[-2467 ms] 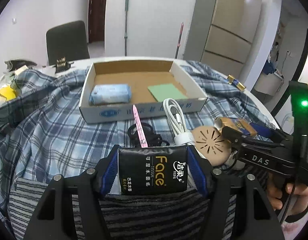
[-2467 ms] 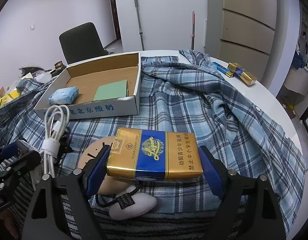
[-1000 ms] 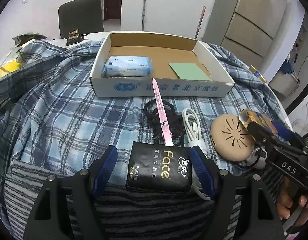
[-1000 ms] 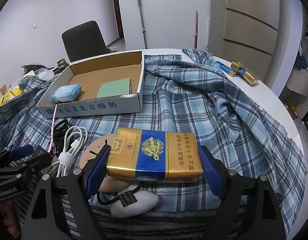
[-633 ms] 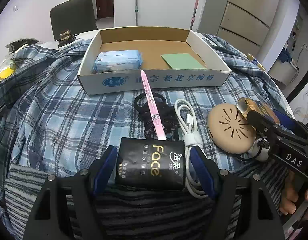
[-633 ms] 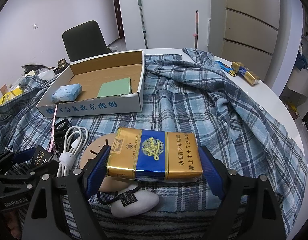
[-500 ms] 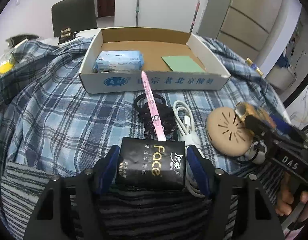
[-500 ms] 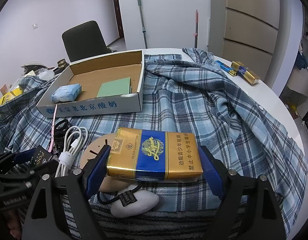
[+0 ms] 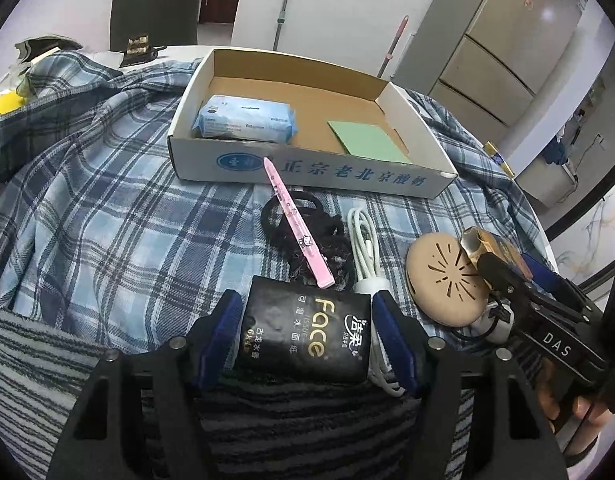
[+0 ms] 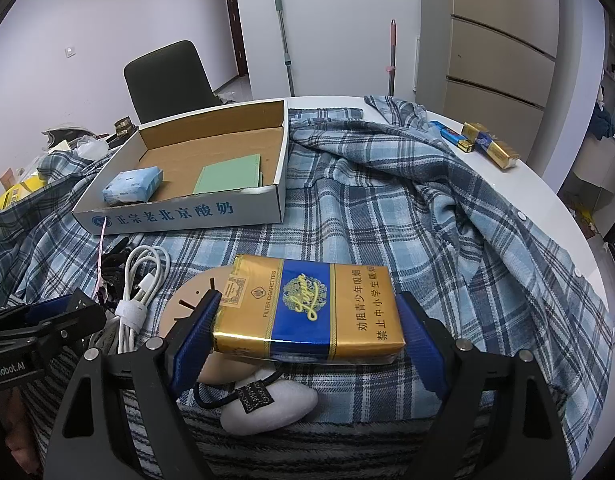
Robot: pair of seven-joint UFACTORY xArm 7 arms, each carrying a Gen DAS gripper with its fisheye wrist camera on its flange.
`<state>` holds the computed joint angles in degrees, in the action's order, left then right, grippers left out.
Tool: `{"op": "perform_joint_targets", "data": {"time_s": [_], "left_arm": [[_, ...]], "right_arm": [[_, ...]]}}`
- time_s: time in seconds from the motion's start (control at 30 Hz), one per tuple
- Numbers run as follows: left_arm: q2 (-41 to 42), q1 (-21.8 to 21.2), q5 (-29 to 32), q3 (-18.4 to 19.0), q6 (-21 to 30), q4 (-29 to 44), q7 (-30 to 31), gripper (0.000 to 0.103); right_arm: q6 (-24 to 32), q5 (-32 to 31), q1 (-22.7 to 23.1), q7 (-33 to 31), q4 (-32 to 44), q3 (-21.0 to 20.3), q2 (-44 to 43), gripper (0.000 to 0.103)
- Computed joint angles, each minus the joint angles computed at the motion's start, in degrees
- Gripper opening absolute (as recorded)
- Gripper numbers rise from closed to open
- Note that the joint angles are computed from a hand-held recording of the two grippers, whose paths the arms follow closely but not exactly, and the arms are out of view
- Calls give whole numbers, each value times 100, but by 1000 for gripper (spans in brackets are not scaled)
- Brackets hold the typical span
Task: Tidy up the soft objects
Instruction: 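Grasp the black Face tissue pack with the left tool while the right tool holds the gold pack, then carry the gold pack and black tissue pack over the box with both tools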
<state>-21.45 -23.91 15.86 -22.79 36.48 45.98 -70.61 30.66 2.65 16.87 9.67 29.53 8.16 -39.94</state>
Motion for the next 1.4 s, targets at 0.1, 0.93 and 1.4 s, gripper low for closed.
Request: {"op": "perform_joint_targets", "data": {"time_s": [0.1, 0.93, 1.4], "left_arm": [[16, 22, 89, -46, 53, 34, -52, 65], [-3160, 3227, 3031, -2034, -1839, -641, -1588, 61], [-2462, 6485, 2820, -3291, -3858, 76, -1364, 61]], "right_arm": [[10, 0, 4, 1, 1, -7, -5, 85], [-1417, -194, 187, -180, 73, -10, -750, 85], [-2279, -1514, -2211, 1375, 1992, 2213, 1362, 85]]}}
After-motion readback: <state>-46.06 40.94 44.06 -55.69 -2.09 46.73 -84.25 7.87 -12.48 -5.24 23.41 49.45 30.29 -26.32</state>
